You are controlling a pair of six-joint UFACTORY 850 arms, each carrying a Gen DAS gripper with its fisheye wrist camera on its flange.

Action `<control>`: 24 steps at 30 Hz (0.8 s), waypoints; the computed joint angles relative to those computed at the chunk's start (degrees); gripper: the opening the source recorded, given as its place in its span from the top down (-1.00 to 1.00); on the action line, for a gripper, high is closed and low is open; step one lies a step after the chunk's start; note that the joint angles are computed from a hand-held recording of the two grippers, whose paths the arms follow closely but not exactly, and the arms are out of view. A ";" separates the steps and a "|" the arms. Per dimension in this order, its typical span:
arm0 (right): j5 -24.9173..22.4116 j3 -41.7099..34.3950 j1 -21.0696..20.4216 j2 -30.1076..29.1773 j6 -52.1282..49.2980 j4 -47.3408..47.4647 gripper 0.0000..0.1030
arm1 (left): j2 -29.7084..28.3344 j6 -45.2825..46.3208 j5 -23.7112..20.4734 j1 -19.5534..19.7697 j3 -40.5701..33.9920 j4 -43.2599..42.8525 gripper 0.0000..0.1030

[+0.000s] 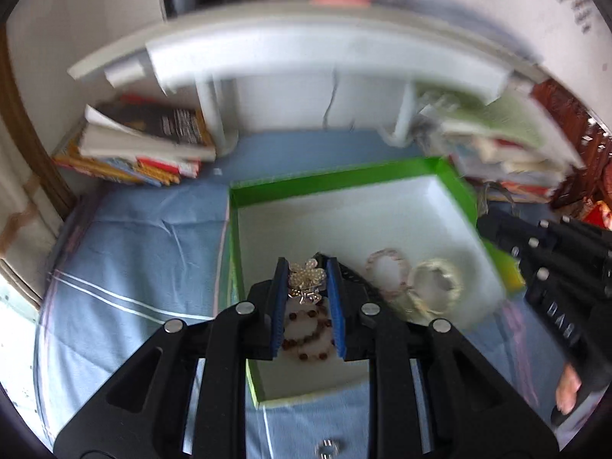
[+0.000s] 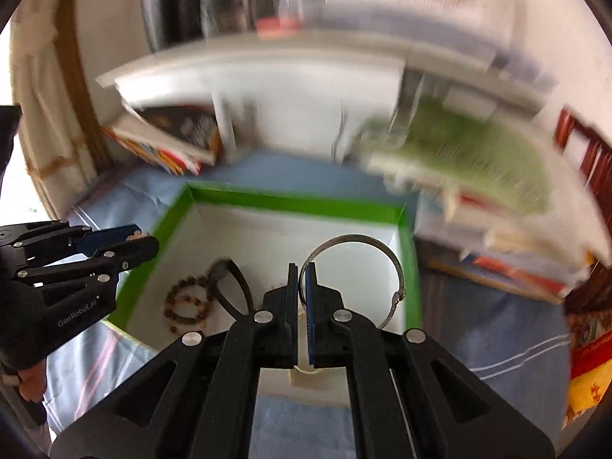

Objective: Organize jewelry
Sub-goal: 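Carry the charm and bangle over the green box and open both grippers, then move the left gripper to the rhinestone ring while the right gripper approaches the small dark ring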

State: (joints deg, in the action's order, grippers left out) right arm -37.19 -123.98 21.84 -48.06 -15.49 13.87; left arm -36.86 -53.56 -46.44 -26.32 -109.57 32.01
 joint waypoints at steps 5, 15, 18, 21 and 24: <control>-3.73 -5.76 0.36 -5.44 4.05 -3.40 0.89 | -3.92 2.01 -1.31 1.35 -2.07 -3.63 0.60; 9.93 22.81 -2.95 14.96 -8.94 10.89 -0.02 | 7.36 -9.01 2.89 -1.02 11.35 5.82 -0.21; 12.36 34.61 -4.61 22.08 -14.61 15.24 -0.11 | 12.38 -15.68 0.97 -3.83 18.72 11.33 -0.32; 12.70 42.76 -5.40 26.28 -10.99 10.62 -0.11 | 16.34 -17.14 2.49 -6.19 26.56 10.22 -0.33; 12.06 49.63 -6.31 29.86 -10.62 10.89 -0.11 | 16.37 -15.20 2.27 -7.64 29.42 6.80 -0.33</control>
